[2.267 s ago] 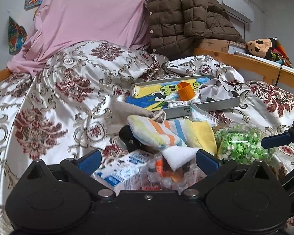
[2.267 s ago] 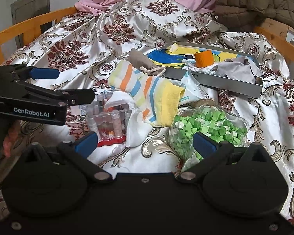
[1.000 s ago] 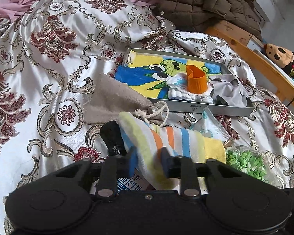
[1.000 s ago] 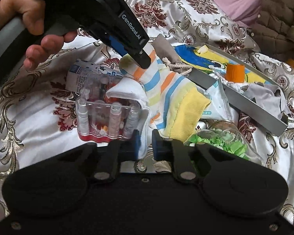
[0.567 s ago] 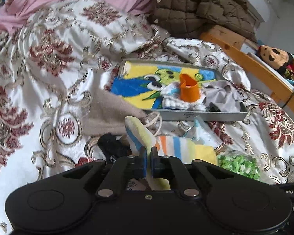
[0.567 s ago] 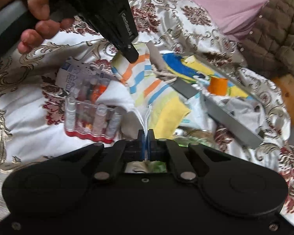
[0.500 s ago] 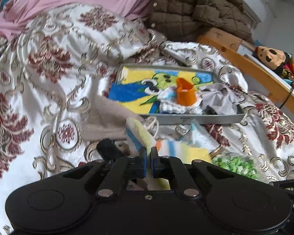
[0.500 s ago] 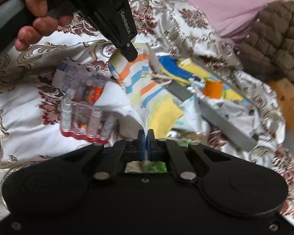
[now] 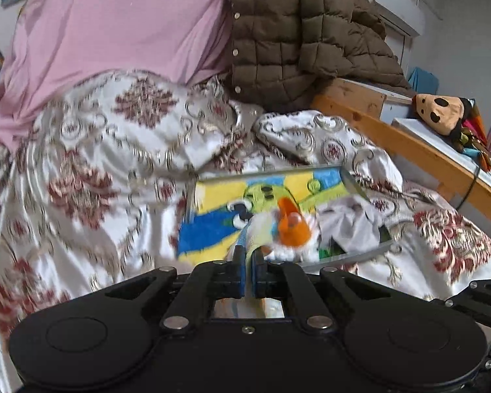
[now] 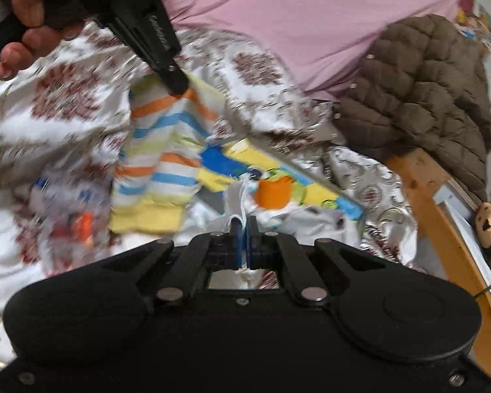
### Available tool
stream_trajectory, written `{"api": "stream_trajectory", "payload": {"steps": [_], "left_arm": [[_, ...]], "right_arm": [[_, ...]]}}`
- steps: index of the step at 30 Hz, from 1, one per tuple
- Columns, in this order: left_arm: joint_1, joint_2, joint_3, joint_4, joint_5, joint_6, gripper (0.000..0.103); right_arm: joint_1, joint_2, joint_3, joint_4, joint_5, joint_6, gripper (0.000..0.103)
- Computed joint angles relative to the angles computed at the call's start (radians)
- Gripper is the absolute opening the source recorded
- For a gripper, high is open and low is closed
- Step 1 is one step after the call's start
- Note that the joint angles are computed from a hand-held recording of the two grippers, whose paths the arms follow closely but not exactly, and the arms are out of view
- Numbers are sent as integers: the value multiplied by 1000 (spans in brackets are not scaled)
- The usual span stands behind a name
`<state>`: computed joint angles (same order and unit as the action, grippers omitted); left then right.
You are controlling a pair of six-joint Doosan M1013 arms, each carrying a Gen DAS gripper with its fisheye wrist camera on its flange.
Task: Organize soft objects
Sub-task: 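Carry the striped towel in left tool to the tray while right tool carries the white cloth, then open left tool to drop the towel in the tray while right tool releases the white cloth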
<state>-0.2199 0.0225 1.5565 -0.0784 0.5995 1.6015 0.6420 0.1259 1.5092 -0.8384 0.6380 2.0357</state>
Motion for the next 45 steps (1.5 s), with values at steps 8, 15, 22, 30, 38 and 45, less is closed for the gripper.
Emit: {"api": "stream_trajectory", "payload": {"steps": [8,15,22,30,38,45], "left_arm": [[-62,70,-115,230,-30,-173,2],[-66,140,-135,223,-113,-283,2],[-65,198,-143,275,-215,-353,2],[-70,249,-158,494,-303,-649,3],[-70,294,-163,352,-210,-510,3],[-65,320,-162,240,-123,-366,3]], "right_arm": [[-87,24,-69,35,-48,62,0],[-153,97,-158,28,-51,188,0],[-211,160,-206,-2,-74,377,0],[-259,198,-171,12,-85,510,0],[-273,205,-103,68,-94,506,0],[-282,233,-98,148,-79,424,1]]}}
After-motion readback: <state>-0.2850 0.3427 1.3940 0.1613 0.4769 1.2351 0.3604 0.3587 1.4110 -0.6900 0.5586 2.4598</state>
